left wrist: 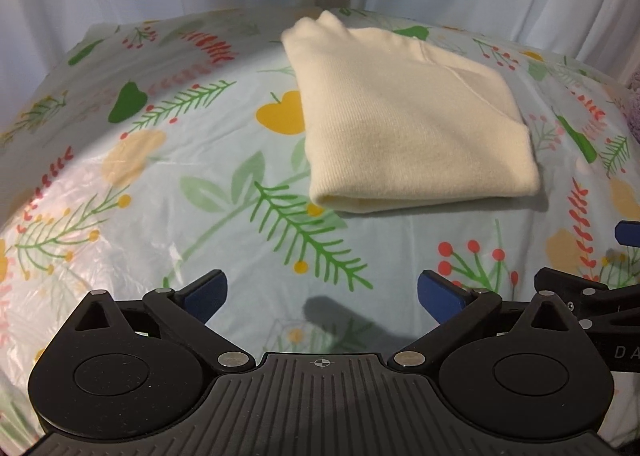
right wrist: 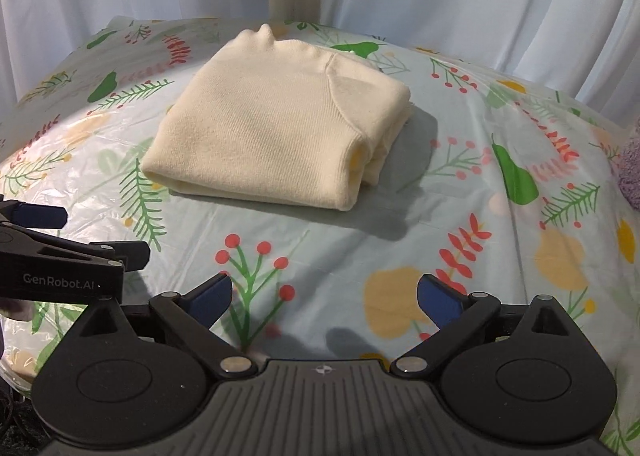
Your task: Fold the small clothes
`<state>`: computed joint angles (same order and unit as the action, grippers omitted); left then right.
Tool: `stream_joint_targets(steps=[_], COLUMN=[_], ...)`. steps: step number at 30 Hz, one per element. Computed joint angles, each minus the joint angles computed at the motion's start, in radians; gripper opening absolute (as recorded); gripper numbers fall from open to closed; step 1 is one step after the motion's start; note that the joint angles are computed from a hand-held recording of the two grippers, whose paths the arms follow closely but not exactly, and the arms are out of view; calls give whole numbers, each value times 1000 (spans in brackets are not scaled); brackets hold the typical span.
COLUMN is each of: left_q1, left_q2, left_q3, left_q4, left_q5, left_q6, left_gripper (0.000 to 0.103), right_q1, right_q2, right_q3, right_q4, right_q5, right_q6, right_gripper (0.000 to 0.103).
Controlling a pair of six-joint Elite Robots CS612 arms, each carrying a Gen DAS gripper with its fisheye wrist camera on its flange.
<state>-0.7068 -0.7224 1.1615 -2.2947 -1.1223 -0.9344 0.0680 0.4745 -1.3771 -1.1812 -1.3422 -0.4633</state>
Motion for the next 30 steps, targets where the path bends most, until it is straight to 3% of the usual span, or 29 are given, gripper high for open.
stream_joint_targets(steps=[4,8,17,30], left_q1=[3,5,17,22], left_q2=[9,19,51,60], left_q3=[-32,-63,-126,-144], left_q4=[45,78,111,135], left_q5=[38,48,-2,-7], left_q6=[13,31,66,63], left_gripper=[103,103,103,103], right_q1=[-6,6,29,31], right_q2=[-12,-36,-59,-78], right_q3=[11,43,91,126], right_q4=[-17,-22,-45,-17], right_q5=[34,-23,-120,-117], right_q6=[22,51,94,116], right_gripper=[99,99,99,99])
